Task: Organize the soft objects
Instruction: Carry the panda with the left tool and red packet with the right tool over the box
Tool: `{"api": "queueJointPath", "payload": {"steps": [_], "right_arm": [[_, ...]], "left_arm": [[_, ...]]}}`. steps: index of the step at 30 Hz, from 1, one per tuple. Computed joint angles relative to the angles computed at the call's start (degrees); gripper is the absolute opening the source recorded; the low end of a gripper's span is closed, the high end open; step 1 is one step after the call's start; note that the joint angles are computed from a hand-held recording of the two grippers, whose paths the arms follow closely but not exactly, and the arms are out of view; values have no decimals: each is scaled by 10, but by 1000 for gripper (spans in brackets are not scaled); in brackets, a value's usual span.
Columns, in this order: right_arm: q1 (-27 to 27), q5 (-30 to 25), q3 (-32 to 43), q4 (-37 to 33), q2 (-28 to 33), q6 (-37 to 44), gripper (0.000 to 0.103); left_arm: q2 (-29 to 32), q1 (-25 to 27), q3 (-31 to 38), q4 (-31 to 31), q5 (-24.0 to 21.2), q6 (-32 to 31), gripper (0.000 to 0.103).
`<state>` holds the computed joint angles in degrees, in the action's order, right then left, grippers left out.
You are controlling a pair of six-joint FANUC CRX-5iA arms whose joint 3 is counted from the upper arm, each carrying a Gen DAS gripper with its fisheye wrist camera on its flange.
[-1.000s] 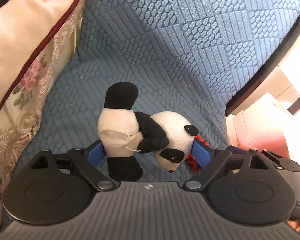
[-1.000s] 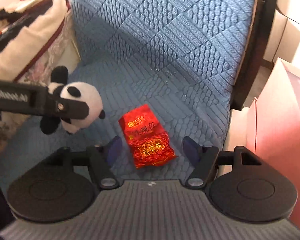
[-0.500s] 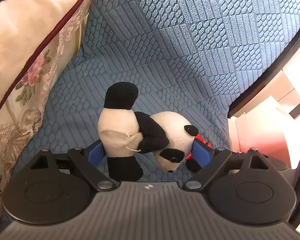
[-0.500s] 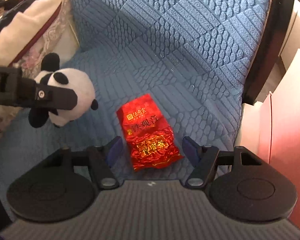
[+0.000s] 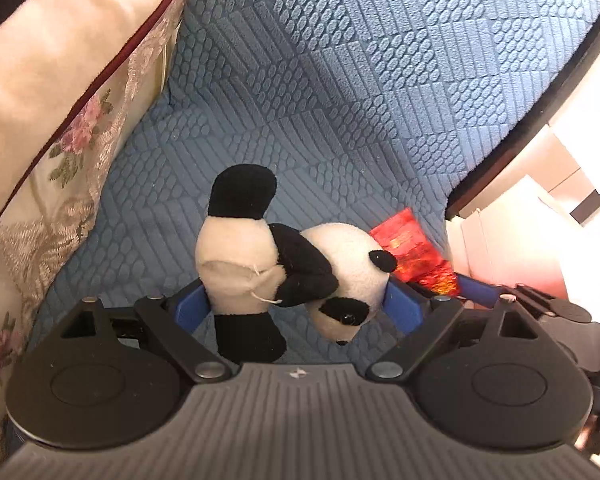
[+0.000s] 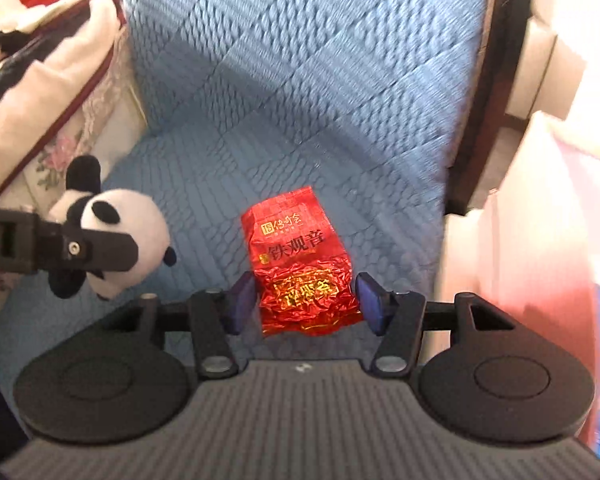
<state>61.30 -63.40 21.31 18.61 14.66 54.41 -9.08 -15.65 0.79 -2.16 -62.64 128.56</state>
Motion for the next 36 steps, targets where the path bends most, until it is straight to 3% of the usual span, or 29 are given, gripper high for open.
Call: {"api": "queueJointPath", "payload": {"steps": [14, 23, 36], "right_arm": [[30, -18, -57, 93, -107, -102, 58], [28, -31, -80, 140, -167, -127, 58], [-2, -48, -73, 180, -213, -101, 58]], "left_arm": [[-8, -72, 64, -42, -29, 24, 93], [48, -156, 178, -100, -62, 46, 93], [150, -224, 354, -129, -80, 51, 93]]}}
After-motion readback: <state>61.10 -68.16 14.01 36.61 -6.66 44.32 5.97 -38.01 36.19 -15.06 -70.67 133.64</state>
